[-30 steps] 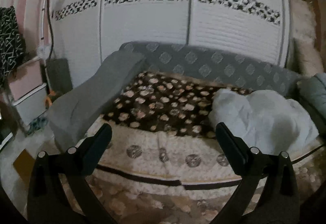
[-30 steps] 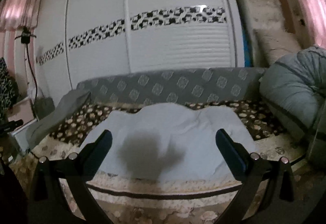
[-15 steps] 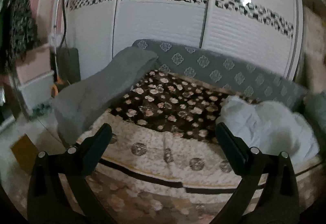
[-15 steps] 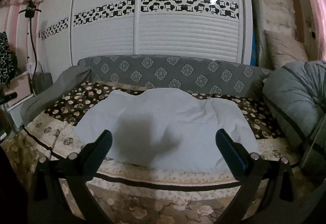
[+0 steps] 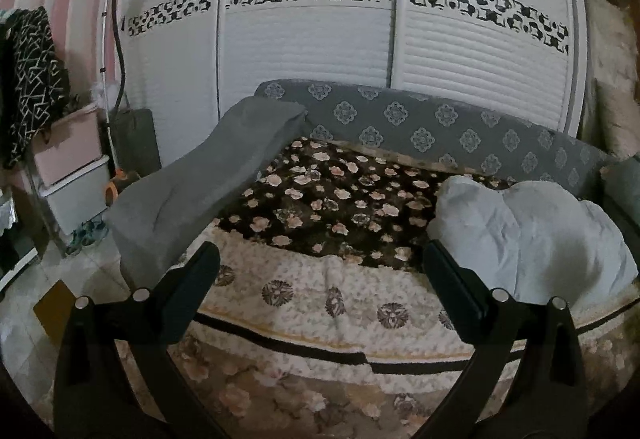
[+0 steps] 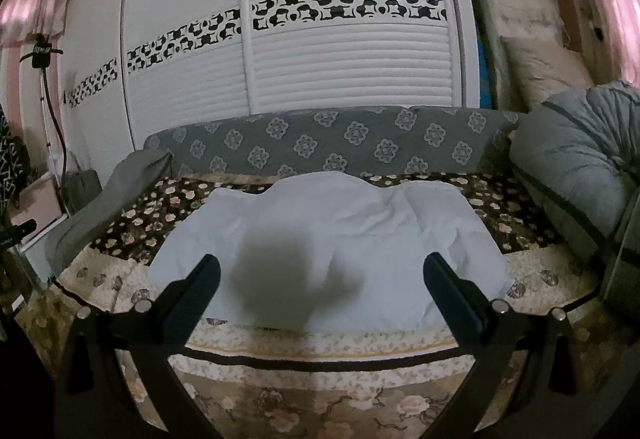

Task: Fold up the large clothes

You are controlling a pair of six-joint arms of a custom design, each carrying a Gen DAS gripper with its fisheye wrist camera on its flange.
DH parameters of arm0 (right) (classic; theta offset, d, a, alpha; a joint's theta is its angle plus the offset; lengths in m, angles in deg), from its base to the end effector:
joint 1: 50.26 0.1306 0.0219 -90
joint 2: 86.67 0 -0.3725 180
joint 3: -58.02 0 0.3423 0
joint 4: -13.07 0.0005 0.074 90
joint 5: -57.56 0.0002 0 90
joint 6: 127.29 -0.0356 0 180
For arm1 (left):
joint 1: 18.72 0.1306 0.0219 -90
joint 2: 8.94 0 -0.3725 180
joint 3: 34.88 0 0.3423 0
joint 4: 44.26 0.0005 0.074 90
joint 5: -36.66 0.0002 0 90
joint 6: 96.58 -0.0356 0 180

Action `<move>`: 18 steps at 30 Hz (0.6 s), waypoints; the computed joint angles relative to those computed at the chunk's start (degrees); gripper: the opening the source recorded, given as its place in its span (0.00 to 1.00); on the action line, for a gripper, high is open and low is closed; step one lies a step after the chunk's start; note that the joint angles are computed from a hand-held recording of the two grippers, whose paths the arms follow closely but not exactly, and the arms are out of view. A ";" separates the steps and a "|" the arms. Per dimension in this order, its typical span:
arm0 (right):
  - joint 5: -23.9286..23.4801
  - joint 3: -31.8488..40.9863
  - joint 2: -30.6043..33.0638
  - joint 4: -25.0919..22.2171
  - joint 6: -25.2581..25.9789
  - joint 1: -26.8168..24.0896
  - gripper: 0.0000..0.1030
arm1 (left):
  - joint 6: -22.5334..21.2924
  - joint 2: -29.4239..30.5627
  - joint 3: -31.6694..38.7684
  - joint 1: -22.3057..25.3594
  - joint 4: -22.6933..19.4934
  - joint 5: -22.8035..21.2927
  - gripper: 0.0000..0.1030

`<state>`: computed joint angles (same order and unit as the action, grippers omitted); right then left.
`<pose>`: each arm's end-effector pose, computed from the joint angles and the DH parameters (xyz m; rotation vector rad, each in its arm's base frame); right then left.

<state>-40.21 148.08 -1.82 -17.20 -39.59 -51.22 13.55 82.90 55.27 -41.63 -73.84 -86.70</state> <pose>0.4283 -0.0029 0.4862 -0.0296 2.0069 0.1511 0.4354 -0.1633 0.4388 -0.2877 2.0016 0.1443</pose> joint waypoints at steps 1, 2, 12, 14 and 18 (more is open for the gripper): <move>0.09 -0.02 0.00 -0.01 0.08 0.08 0.98 | -0.70 0.05 -0.02 -0.27 0.25 -0.07 0.97; 0.07 -0.01 0.03 -0.05 0.03 0.09 0.98 | -1.21 0.09 -0.03 -0.53 0.39 -0.18 0.97; 0.64 -0.29 -0.18 0.05 -0.94 0.10 0.98 | -2.19 0.64 0.46 -0.79 -0.34 -0.06 0.97; 0.74 -0.45 -0.28 0.11 -0.61 0.17 0.98 | -2.16 0.67 0.48 -0.72 -0.41 0.04 0.97; 0.76 -0.70 -0.48 0.32 -0.72 -0.11 0.98 | -2.62 0.69 0.50 -0.88 -0.45 -0.01 0.97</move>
<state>-39.45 147.38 -2.30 -16.88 -40.31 -51.32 10.93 83.59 55.77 -42.51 -74.29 -86.71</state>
